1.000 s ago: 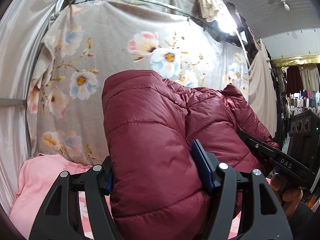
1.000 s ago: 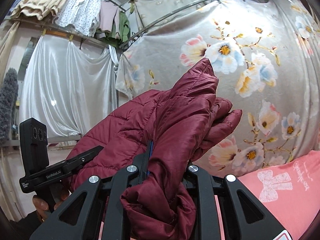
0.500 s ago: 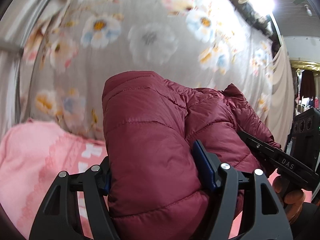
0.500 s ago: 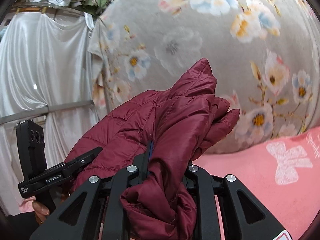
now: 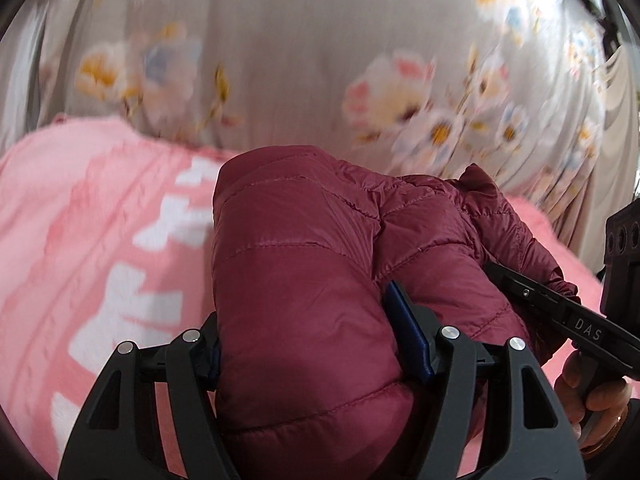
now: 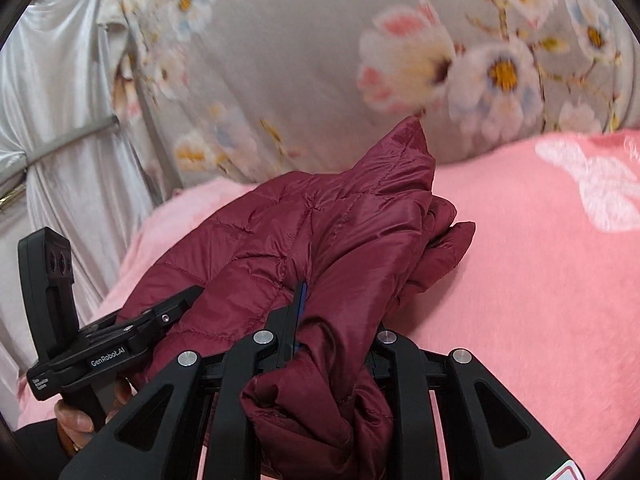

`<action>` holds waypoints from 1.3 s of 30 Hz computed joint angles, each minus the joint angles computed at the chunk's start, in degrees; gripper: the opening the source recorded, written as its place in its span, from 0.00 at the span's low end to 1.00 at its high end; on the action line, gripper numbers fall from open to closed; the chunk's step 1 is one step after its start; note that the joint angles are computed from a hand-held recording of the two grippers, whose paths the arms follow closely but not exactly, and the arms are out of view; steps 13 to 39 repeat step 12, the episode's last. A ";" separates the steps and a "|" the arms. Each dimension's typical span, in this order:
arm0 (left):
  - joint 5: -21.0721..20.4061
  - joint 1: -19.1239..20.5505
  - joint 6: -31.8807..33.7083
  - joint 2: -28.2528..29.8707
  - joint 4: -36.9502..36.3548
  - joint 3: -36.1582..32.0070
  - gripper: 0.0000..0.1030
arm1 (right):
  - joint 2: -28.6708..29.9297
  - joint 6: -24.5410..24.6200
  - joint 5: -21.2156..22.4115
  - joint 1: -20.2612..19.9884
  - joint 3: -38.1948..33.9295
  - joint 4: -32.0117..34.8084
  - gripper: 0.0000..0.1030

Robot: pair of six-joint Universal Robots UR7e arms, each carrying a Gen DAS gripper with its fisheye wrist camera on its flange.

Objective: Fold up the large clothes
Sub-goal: 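Grasp the folded jacket bundle with both tools and lift it off the blanket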

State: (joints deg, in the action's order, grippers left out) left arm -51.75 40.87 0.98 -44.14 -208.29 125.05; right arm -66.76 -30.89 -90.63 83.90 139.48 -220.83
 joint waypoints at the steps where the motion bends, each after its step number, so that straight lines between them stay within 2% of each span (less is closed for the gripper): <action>1: 0.51 0.24 -0.82 -0.05 1.45 -0.37 0.63 | -0.24 1.10 -0.30 -0.47 -0.34 2.06 0.18; 3: -0.21 0.79 -1.97 -0.69 3.20 -0.52 0.69 | -1.84 4.24 0.28 -1.68 -1.18 7.53 0.23; 5: 1.14 1.01 -4.12 -0.99 7.05 -1.18 0.81 | -2.52 7.46 -1.24 -2.46 -2.27 12.61 0.35; 6: 2.79 0.86 -5.66 -1.05 9.11 -1.50 0.85 | -2.73 8.93 -1.70 -2.79 -2.54 13.70 0.39; 7: 4.64 0.47 -6.88 -1.08 10.55 -1.58 0.91 | -3.31 10.81 -1.76 -3.27 -2.43 14.66 0.49; 8: 6.56 -0.08 -8.00 -1.10 11.94 -1.47 0.94 | -3.73 11.86 -2.21 -3.41 -2.25 15.14 0.63; 10: 10.66 -1.49 -10.75 -1.83 15.85 -0.67 0.95 | -5.10 13.63 -4.23 -3.51 -0.85 14.70 0.71; 12: 14.21 -3.18 -14.87 -3.83 20.77 1.20 0.95 | -8.66 13.74 -3.64 -4.76 2.06 15.45 0.71; 39: 14.21 -3.18 -14.87 -3.83 20.77 1.20 0.95 | -8.66 13.74 -3.64 -4.76 2.06 15.45 0.71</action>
